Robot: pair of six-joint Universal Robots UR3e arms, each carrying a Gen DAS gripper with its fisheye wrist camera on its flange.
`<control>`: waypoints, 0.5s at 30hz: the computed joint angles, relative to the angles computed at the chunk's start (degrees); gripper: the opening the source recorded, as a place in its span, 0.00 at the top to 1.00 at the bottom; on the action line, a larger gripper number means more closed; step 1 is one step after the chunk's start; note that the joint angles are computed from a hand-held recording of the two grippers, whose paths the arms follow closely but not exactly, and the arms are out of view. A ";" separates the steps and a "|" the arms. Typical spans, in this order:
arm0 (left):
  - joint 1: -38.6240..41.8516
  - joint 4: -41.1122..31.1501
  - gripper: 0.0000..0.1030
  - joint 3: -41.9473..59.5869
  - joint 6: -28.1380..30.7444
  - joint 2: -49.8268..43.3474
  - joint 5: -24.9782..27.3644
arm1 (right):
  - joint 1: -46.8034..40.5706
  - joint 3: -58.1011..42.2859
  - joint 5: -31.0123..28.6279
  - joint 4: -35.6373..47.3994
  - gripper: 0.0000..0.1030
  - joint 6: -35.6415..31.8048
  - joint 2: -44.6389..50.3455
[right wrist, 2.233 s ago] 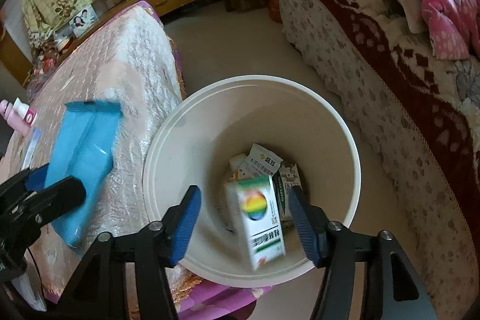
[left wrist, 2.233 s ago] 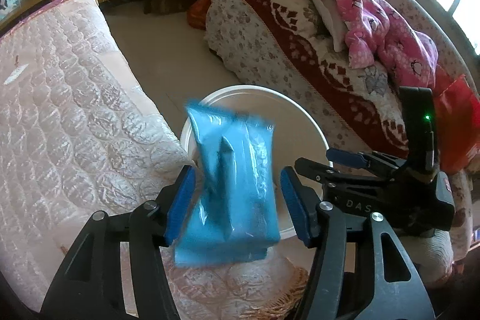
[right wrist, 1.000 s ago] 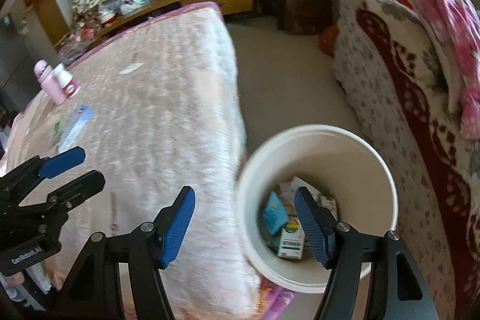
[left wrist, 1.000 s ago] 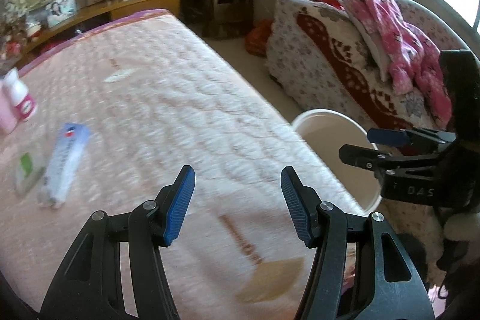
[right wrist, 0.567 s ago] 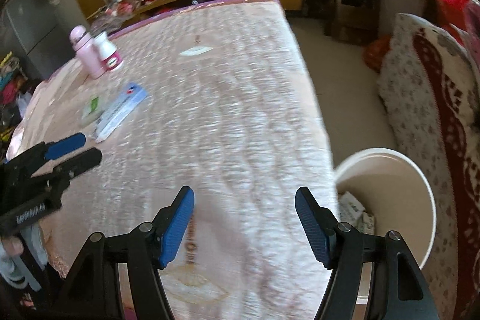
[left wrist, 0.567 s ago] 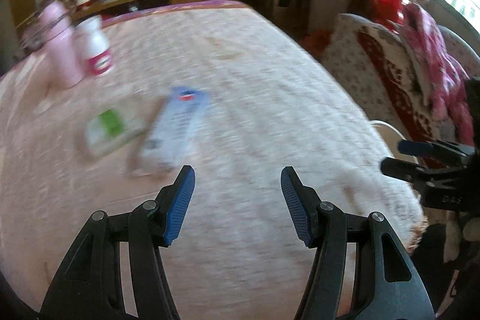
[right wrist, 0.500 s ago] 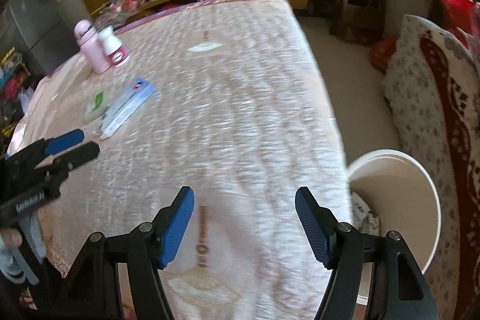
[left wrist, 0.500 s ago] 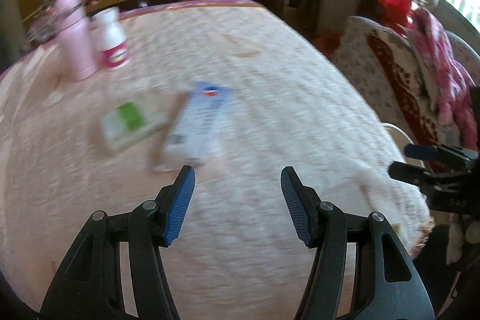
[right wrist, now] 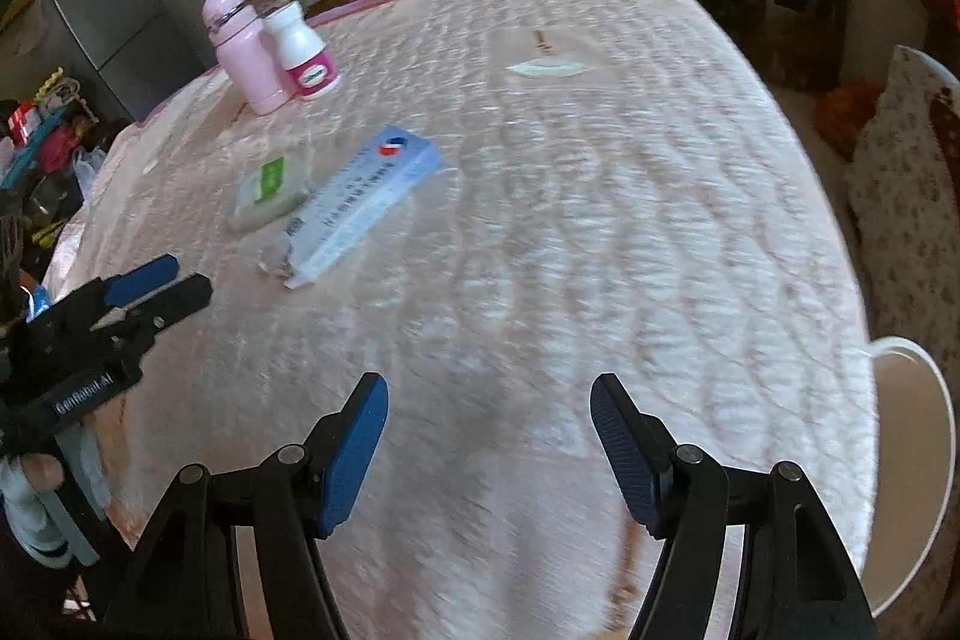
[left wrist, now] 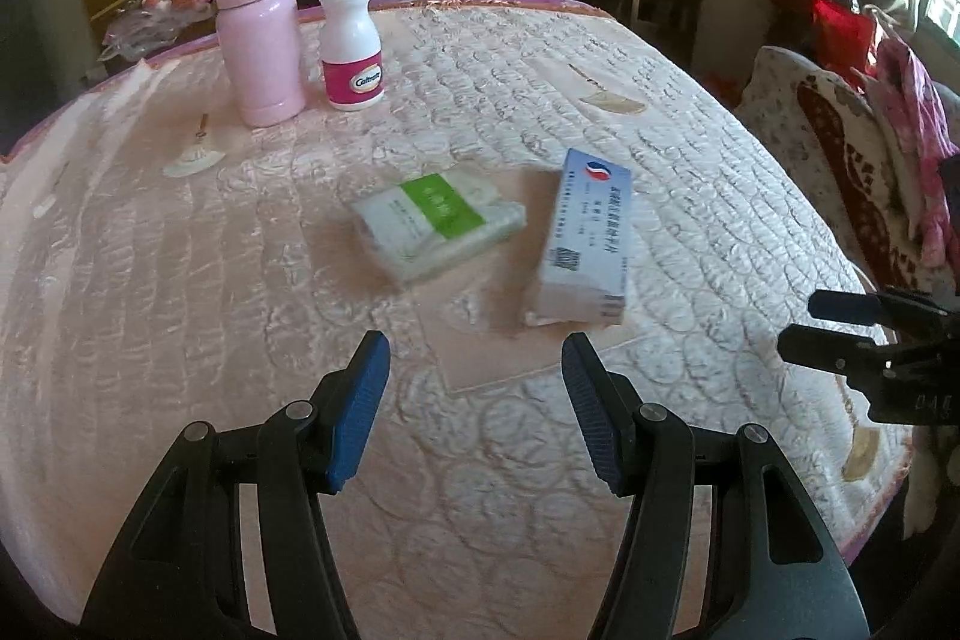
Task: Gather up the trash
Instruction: 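Move both open tools back over the remaining packets on the bed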
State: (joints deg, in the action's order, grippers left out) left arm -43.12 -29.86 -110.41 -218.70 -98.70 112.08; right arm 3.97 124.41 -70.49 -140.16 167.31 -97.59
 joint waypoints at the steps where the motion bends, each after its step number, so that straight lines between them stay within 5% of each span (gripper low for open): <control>1: 0.71 0.83 0.43 -0.67 0.84 0.26 -0.64 | 1.22 -1.22 -0.02 -0.67 0.34 1.12 1.72; 15: 14.98 7.76 0.39 -1.70 20.17 -2.36 -12.11 | 5.72 -6.85 -2.20 -2.19 0.34 4.48 9.20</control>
